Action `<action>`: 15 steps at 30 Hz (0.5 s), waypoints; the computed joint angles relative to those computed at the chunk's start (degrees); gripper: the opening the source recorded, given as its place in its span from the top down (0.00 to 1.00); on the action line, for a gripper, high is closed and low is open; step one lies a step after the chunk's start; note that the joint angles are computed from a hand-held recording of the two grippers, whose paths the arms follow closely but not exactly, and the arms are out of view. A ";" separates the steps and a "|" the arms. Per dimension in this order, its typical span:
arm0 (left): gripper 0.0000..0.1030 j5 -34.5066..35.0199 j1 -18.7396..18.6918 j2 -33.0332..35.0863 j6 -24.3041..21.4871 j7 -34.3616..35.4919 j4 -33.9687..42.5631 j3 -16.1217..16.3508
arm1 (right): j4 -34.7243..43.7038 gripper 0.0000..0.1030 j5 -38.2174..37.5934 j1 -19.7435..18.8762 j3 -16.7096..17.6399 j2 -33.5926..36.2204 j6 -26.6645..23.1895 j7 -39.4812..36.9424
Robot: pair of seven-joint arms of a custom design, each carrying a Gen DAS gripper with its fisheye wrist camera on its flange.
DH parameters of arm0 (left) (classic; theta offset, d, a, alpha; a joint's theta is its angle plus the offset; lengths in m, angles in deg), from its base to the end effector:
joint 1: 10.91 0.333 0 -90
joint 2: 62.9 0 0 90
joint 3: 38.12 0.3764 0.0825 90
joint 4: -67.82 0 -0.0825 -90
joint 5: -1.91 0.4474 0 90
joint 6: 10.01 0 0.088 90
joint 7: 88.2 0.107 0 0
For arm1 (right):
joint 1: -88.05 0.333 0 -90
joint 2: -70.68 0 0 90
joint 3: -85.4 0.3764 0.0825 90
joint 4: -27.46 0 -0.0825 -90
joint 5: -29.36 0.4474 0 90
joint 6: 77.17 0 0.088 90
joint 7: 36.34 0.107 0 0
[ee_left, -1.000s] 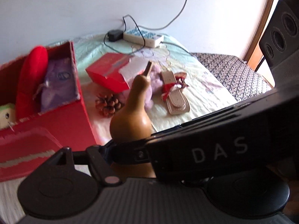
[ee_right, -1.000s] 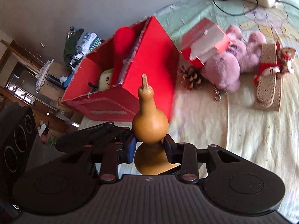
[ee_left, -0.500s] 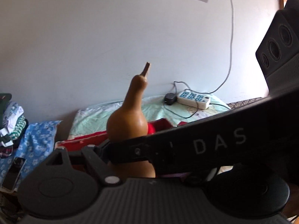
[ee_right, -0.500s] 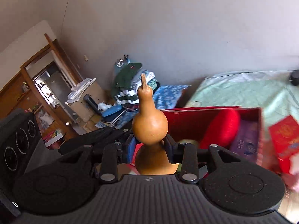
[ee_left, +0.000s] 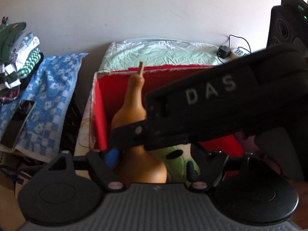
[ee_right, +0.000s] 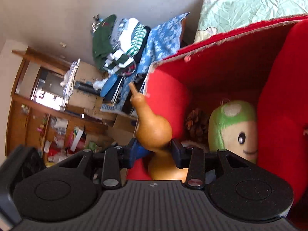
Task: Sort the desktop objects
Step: 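Lift the gourd with the right gripper and drop it into the red box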
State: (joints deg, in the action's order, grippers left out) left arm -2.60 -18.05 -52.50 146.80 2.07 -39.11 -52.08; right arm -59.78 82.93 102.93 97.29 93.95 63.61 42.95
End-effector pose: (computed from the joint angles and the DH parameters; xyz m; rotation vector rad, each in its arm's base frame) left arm 0.6762 -0.2454 0.5329 -1.6067 2.1610 -0.8767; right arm 0.7278 0.3345 0.5240 -1.5843 1.5561 0.4555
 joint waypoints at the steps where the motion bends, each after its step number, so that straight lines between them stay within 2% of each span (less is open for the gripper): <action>1: 0.27 -1.45 0.58 0.47 -0.37 1.17 0.66 -0.37 | -0.52 0.59 -1.21 0.79 -0.69 -0.37 1.45 1.99; 4: 0.25 -4.96 2.22 3.50 -0.96 4.15 4.33 -1.06 | -2.08 0.54 -4.67 2.39 -2.39 -1.22 6.70 8.22; 6: 0.22 -5.65 2.67 3.28 -0.03 4.50 4.16 -1.26 | -2.72 0.54 -5.96 2.59 -2.71 -1.18 9.21 11.06; 9: 0.04 -10.14 4.07 1.72 2.14 7.81 2.09 -2.72 | -3.11 0.54 -10.32 3.35 -3.86 -0.78 10.13 16.83; 11: 0.04 -10.19 3.86 1.12 3.29 8.66 1.27 -2.47 | -3.31 0.60 -12.13 3.22 -3.97 -0.24 9.96 19.73; 15: 0.04 -9.65 3.32 0.30 4.50 8.95 0.63 -2.04 | -6.93 0.59 -4.86 -0.27 -0.12 -2.73 13.49 13.55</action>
